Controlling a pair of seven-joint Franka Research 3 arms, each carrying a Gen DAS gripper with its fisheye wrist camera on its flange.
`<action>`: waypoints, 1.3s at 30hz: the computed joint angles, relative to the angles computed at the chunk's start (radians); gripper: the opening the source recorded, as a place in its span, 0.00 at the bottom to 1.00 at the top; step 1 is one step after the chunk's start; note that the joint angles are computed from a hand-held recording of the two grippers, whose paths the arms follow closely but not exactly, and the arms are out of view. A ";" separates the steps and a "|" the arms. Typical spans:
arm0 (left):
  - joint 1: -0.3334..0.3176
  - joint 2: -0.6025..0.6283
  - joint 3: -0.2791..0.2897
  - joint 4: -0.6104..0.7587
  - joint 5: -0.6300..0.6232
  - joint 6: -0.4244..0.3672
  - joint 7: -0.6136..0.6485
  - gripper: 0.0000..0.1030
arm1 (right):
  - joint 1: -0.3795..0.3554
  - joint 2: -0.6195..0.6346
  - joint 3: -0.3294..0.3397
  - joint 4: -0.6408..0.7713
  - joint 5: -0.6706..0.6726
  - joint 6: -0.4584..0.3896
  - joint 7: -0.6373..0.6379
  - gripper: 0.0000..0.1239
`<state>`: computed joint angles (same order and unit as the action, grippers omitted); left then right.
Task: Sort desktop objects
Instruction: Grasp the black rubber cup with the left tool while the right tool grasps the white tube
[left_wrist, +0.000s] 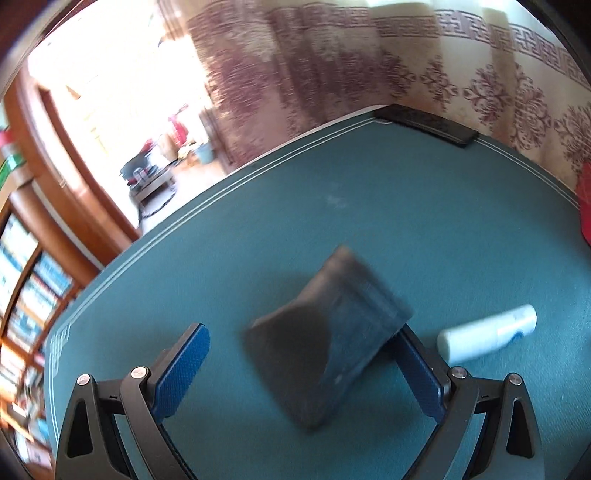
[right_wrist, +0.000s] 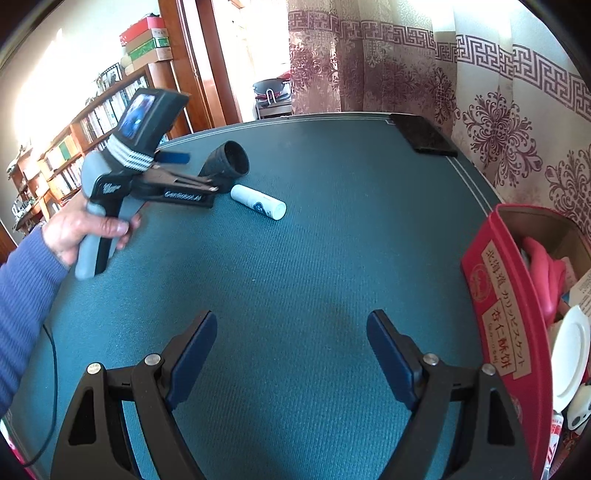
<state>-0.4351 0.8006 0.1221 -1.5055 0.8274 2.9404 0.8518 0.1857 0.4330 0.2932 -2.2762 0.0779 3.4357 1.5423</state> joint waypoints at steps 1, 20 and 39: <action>0.015 0.009 -0.018 0.015 -0.010 0.001 0.024 0.97 | 0.004 0.002 -0.005 0.003 0.003 -0.003 0.000 0.69; 0.037 -0.104 0.001 -0.255 -0.330 0.221 -0.011 0.53 | 0.113 0.148 -0.074 0.288 0.061 -0.092 -0.102 0.69; -0.332 -0.256 0.355 -0.592 -0.591 0.432 0.056 0.51 | 0.288 0.316 -0.255 0.608 0.111 -0.325 -0.220 0.17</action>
<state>-0.7673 0.5444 0.4767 -2.0975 0.2361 3.3728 0.9080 0.4740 0.7485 0.0385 -1.6683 0.1889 3.1107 1.3225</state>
